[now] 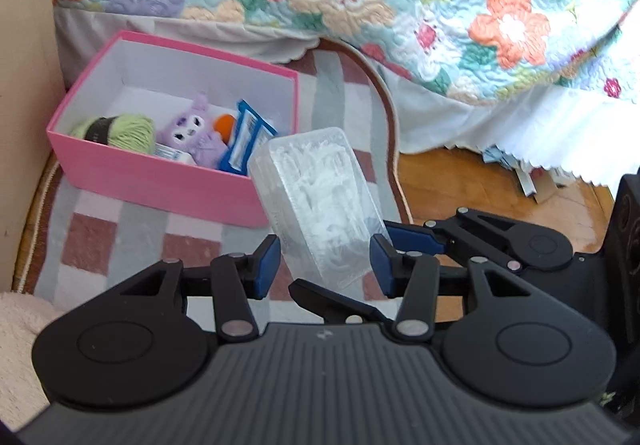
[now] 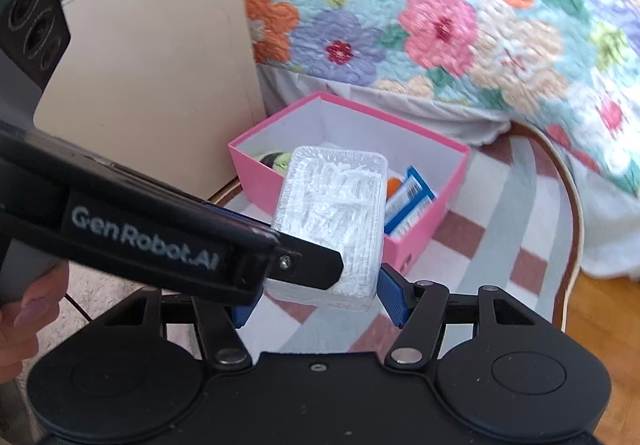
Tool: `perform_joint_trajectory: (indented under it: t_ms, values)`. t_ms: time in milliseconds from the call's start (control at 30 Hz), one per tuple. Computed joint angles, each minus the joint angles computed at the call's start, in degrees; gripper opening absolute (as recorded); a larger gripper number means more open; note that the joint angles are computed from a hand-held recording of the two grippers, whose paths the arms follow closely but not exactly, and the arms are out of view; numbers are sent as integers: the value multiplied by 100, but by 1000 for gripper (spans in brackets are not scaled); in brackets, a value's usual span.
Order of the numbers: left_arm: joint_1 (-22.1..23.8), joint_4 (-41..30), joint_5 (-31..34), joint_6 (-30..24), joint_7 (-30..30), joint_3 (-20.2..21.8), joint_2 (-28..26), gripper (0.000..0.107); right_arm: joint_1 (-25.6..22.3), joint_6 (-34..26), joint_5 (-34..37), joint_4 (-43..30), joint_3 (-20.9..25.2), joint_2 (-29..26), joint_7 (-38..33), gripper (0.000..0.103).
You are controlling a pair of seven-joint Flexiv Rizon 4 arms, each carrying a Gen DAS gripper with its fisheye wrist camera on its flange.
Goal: Organize objects
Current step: 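Lift the floss box with both grippers toward the pink box, then lower the floss box into the pink box beside the plush toy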
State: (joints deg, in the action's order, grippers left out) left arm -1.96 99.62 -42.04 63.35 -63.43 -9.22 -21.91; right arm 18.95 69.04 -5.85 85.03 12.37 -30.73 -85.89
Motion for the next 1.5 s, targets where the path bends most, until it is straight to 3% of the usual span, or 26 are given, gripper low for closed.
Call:
perform_joint_trajectory:
  t_ms: [333, 533, 833, 1033, 1267, 1500]
  values:
    - [196, -331, -130, 325, 12, -59, -261, 49, 123, 8, -155, -822, 23, -544, -280, 67]
    - [254, -920, 186, 373, -154, -27, -626, 49, 175, -94, -167, -1640, -27, -1028, -533, 67]
    - [219, -2754, 1135, -231, -1578, 295, -1915, 49, 209, -195, 71, -3314, -81, -2283, -549, 67]
    - [272, -3732, 1597, -742, -2102, 350, -2653, 49, 134, -707, 418, -4528, 185, -3108, -813, 67]
    - [429, -3718, 1681, -637, -2113, 155, -2948, 49, 295, -1466, 736, -5439, -16, -3664, -974, 67]
    - [483, -3979, 1708, -863, -2118, 162, -3220, 47, 501, -2296, 799, -6514, -299, -4239, -876, 66]
